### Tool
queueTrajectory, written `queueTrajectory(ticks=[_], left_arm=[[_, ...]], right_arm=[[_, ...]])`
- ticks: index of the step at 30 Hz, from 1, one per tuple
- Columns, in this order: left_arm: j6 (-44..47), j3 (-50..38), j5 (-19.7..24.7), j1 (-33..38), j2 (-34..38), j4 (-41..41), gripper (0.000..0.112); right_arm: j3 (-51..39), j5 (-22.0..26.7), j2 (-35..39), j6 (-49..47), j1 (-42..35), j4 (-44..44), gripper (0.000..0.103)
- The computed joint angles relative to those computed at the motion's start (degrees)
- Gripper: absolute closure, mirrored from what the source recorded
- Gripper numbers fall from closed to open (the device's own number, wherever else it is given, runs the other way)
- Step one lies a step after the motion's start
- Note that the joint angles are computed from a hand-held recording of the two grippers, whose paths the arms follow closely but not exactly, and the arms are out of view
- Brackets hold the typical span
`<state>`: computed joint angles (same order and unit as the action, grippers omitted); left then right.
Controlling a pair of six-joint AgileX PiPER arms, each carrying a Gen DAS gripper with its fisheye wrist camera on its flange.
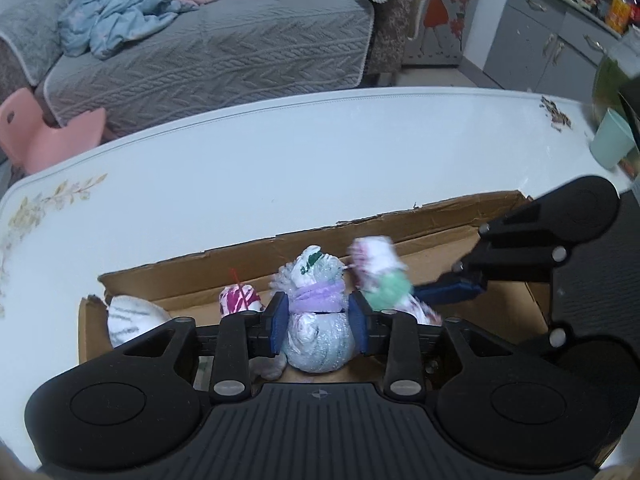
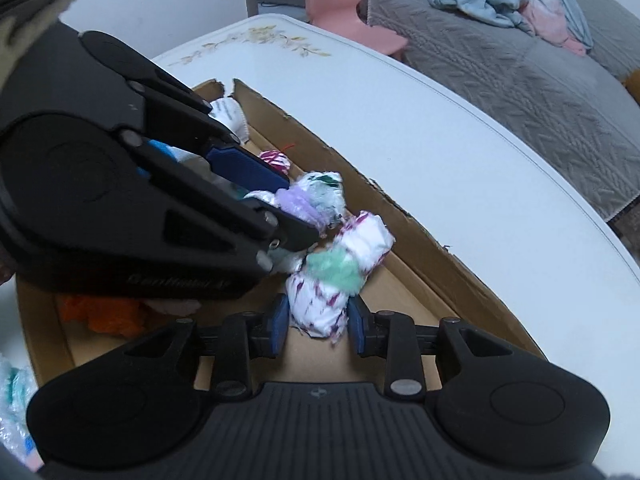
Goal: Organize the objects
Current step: 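Open both grippers to release the bundles in the tray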
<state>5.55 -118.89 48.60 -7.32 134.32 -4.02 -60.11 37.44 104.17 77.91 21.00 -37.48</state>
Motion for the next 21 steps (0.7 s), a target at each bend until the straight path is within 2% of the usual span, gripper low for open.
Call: queueTrajectory(ticks=[2,4,5,9,17,21], left_arm=[[0.4,-0.8,0.8,-0.1,0.5,0.4,0.063],[-0.7,-0.7,0.8,-0.4,0.3,1.8,0.053],[-1.4,-0.6,0.9,-0.6,0.1,2.2,0.046],[-3.9,0.2,0.9,-1.0,-0.9,3.8,0.031],[-5.1,2.1,2.0,-1.0,-3.2,4.5,0.029],[-7.0,2.3,3.5,-0.8,-3.8,4.4,0.028]], right_arm=[[1.2,-0.8,-1.1,1.1,-0.2,0.2,0.070],[1.5,-0.3,-1.6,1.7,0.2,0.6,0.066],[1.6,-0.2,-1.8,2.0,0.4,1.0,0.060],[0.3,2.0,-1.5,2.6,1.7,2.7,0.047],[-0.2,4.8,-3.2,4.8,4.2,4.8,0.046],[-3.2,8.0,-2.0,2.4,3.8,7.5,0.046]])
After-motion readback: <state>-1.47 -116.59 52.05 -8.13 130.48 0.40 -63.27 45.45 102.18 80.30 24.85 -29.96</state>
